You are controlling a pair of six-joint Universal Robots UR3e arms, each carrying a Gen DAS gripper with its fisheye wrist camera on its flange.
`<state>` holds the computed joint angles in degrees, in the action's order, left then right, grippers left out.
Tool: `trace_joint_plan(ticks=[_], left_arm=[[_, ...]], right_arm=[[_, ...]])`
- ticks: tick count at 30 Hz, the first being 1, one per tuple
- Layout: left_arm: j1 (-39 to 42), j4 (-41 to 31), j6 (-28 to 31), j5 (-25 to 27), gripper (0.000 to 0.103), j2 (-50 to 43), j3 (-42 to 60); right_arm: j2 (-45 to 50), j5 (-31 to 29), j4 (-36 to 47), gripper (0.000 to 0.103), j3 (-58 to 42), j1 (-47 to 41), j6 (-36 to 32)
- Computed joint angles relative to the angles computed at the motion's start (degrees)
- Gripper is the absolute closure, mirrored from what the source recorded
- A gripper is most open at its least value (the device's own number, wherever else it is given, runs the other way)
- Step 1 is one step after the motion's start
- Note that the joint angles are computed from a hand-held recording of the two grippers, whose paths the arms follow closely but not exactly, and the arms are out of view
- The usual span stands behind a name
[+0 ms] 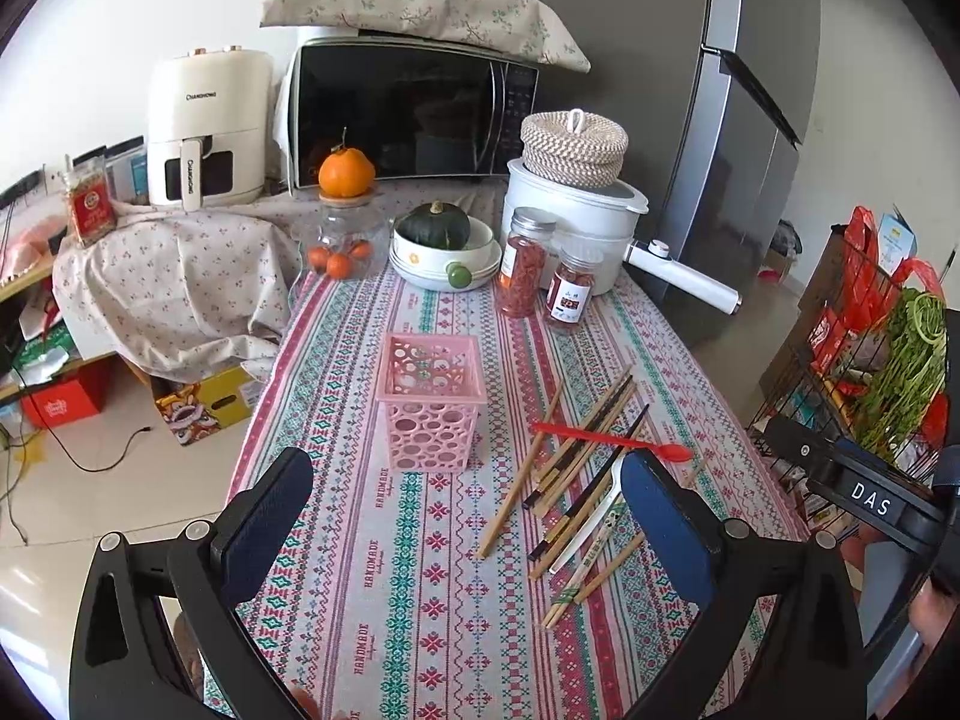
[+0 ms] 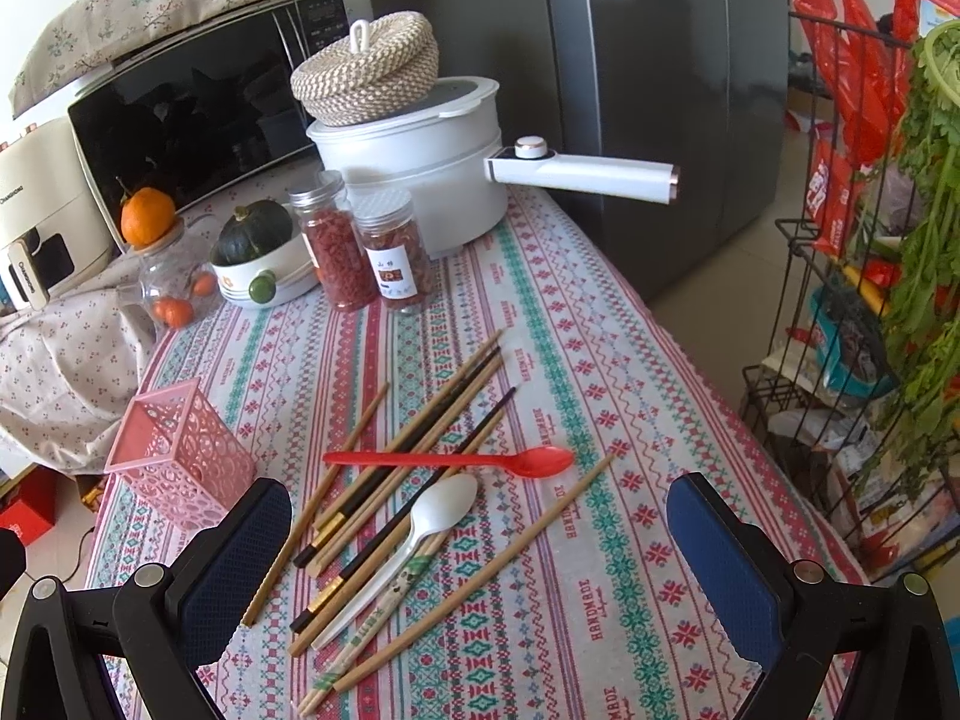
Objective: Organize utensils
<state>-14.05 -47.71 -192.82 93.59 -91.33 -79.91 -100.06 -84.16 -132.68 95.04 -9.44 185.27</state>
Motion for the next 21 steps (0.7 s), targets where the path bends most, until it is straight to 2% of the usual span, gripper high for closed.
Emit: trace_joint_plan(ticks=[9,14,21], left_arm=[[-0.7,-2.6,1.5,-0.4,0.0,-1.9,2.2],[-2.8,-6.7,4.5,0.8,0.0,-7.3,8.8],[-4.8,-16.8,8.7,-1.0,0.0,-18.7,25.4]], right_arm=[[0.6,0.0,1.3,0.0,-0.6,0.6,-0.8],[2.1,-2.3,2.4,0.0,-2.0,1.6,-2.8],[4.4,-2.6,4.7,0.0,-5.9,-1.8,-2.6]])
